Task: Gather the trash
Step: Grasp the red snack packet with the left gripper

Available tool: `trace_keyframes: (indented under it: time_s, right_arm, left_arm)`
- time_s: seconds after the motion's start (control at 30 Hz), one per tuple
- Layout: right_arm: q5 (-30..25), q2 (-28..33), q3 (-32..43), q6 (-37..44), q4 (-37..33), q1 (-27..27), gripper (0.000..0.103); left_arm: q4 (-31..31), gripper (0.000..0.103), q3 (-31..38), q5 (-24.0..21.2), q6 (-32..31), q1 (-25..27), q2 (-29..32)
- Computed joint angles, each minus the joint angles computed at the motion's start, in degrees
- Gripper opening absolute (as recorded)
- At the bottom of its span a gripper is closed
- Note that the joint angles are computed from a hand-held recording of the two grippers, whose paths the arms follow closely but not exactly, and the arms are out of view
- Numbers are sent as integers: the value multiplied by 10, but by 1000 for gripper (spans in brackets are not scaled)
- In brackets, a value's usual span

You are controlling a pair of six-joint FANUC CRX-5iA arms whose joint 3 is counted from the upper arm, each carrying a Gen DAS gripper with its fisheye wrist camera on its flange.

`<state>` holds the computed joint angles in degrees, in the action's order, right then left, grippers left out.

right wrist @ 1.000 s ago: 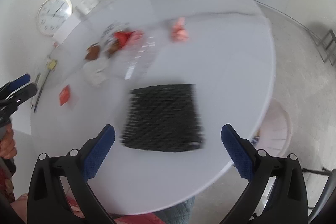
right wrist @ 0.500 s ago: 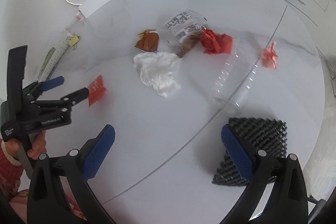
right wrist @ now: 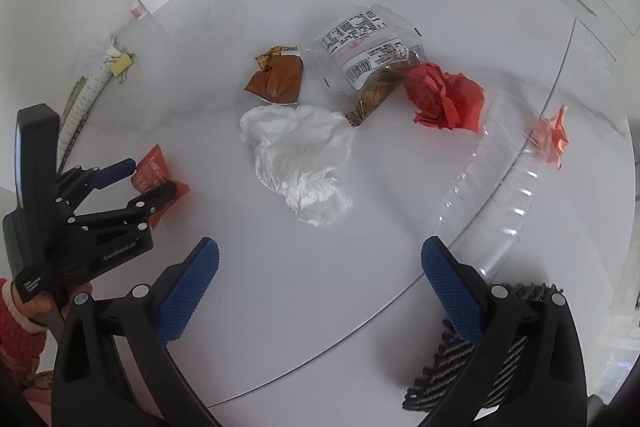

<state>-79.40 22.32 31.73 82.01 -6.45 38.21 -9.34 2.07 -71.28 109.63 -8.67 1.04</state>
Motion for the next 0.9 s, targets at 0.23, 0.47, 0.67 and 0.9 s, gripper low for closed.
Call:
trace_keyframes:
  time_s: [0.23, 0.47, 0.67, 0.9]
  right_arm:
    - [-10, 43, 46, 32, -3, 8, 100]
    - [-14, 54, 62, 49, 2, 15, 100]
    - [-32, 46, 53, 43, 7, 13, 100]
    - [-46, 25, 23, -27, 36, 24, 100]
  left_arm:
    - [34, 52, -23, 17, -14, 23, -18]
    - [53, 58, -30, 10, -46, 39, -27]
    - [108, 88, -57, 42, -280, 64, -64]
    - [151, 88, -54, 23, -691, 84, -38]
